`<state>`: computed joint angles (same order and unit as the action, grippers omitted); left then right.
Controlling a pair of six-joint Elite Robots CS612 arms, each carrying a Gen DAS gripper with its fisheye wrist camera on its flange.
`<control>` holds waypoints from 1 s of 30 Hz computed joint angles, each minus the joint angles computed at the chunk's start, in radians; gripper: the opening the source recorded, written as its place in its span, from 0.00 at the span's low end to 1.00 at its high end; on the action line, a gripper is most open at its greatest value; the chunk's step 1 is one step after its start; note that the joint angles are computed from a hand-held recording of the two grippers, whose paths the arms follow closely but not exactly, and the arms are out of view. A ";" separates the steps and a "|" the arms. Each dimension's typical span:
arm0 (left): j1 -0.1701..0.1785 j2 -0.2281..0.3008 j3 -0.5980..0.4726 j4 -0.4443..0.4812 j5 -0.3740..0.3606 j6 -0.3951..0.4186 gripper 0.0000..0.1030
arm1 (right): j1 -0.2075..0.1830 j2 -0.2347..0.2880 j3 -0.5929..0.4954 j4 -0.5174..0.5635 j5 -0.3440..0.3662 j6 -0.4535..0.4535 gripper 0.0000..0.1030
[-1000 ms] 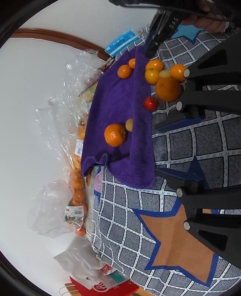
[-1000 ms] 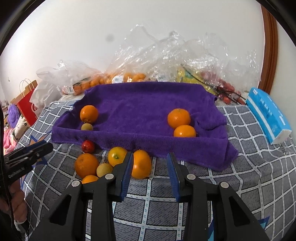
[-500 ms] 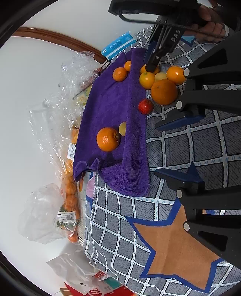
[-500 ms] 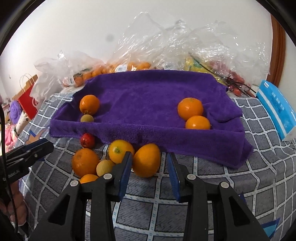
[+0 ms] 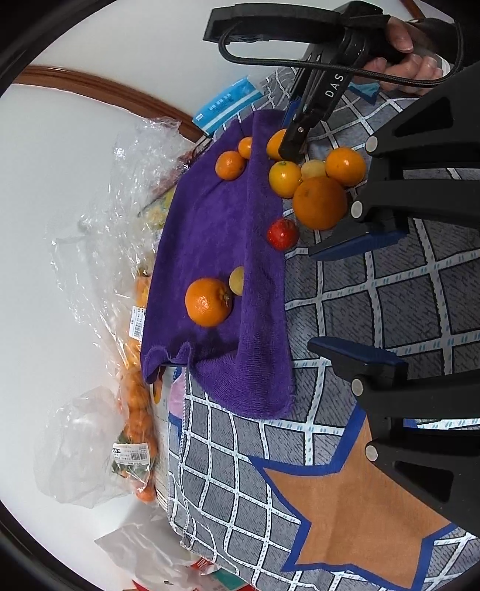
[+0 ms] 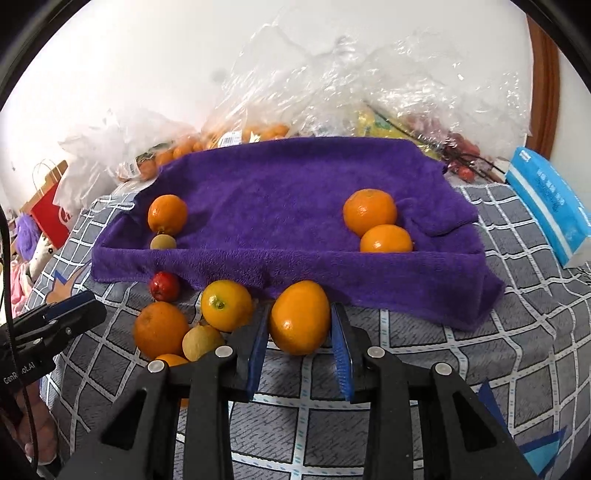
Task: Organize fruits
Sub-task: 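Close the right tool on a large orange and lift it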
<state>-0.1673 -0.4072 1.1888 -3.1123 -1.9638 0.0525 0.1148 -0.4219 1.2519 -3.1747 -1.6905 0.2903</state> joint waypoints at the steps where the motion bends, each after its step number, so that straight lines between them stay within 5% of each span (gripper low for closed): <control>1: 0.002 0.001 -0.001 -0.005 -0.009 -0.005 0.39 | 0.000 0.000 0.002 -0.007 -0.003 0.001 0.32; 12: 0.009 0.011 -0.016 0.013 -0.105 0.008 0.39 | -0.010 -0.009 0.042 -0.112 0.006 0.068 0.24; 19: 0.023 0.032 -0.039 -0.017 -0.151 -0.076 0.37 | 0.006 -0.012 0.040 -0.092 -0.014 -0.006 0.19; 30: 0.023 0.033 -0.045 0.014 -0.153 -0.073 0.37 | -0.006 -0.016 0.031 0.003 0.035 0.023 0.36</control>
